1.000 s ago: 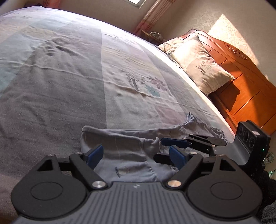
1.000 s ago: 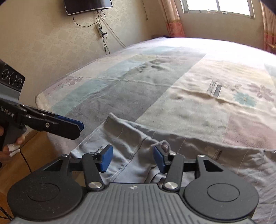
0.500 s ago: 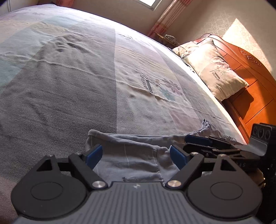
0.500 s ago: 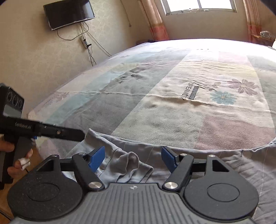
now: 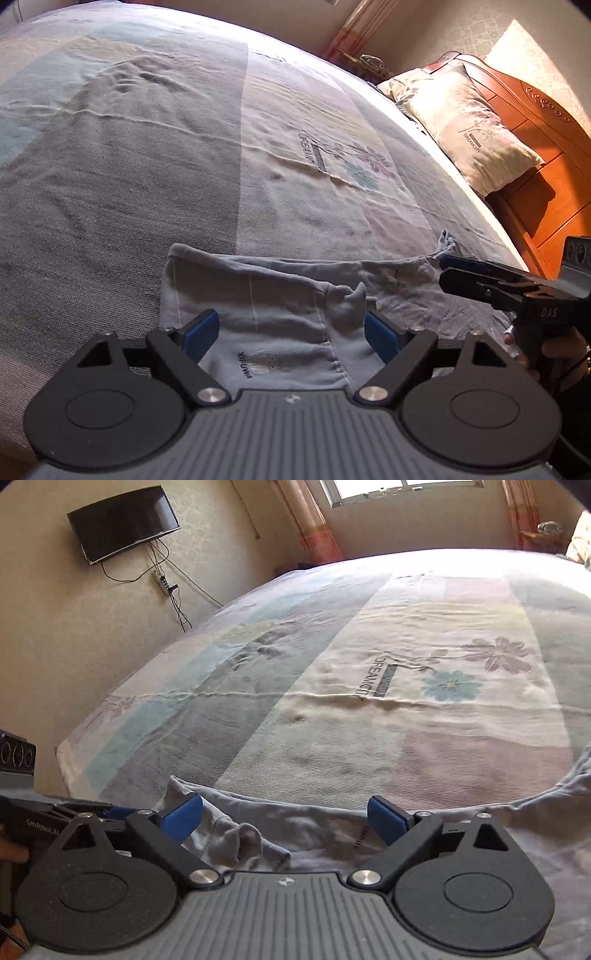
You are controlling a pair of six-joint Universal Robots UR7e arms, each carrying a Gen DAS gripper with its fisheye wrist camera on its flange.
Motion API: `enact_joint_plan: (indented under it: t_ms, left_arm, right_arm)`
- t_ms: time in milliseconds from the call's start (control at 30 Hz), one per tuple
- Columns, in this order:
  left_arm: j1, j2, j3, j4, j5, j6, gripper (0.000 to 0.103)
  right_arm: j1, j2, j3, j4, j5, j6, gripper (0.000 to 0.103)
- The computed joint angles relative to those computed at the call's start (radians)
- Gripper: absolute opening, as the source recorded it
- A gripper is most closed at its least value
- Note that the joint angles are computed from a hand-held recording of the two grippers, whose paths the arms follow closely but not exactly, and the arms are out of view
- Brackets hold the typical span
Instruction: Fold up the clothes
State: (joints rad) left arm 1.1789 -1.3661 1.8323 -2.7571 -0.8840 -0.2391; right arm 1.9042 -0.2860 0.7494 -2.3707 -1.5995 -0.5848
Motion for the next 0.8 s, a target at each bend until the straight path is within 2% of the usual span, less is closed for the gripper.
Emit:
enact_joint_plan:
  t_ms: [100,167,233,300,400,500,567,733,800]
  left_arm:
    - [-0.025,0.02,-0.031,0.002,-0.018,0.033,0.086]
    - [-0.035,0.06,-0.082,0.018,-0.019,0.044,0.087]
    - [-0.041,0.102,-0.138,0.042,-0.023,0.051,0.088]
    - [-0.025,0.153,-0.209,0.106,-0.038,0.027,0.088]
    - [0.002,0.214,-0.281,0.19,-0.047,-0.03,0.088]
    - [0.021,0.254,-0.305,0.214,-0.001,-0.064,0.088]
    - [0.033,0.265,-0.312,0.205,-0.001,-0.071,0.089]
    - [-0.001,0.274,-0.349,0.252,0.06,-0.081,0.089]
    - [-0.026,0.271,-0.355,0.257,0.072,-0.07,0.089]
  right_arm:
    - [-0.009,-0.098,0.166,-0.157,-0.145,-0.116,0.103]
    - [-0.016,-0.129,0.233,-0.243,-0.247,-0.177,0.103]
    - [-0.026,-0.138,0.263,-0.289,-0.326,-0.196,0.103]
    - [-0.038,-0.138,0.272,-0.292,-0.369,-0.163,0.103]
    - [-0.059,-0.147,0.292,-0.287,-0.357,-0.088,0.103]
    - [-0.066,-0.158,0.326,-0.333,-0.335,-0.089,0.103]
    - [-0.067,-0.16,0.329,-0.338,-0.33,-0.088,0.103]
    - [-0.072,-0.168,0.352,-0.371,-0.309,-0.119,0.103]
    - [-0.074,-0.181,0.359,-0.348,-0.298,-0.139,0.103]
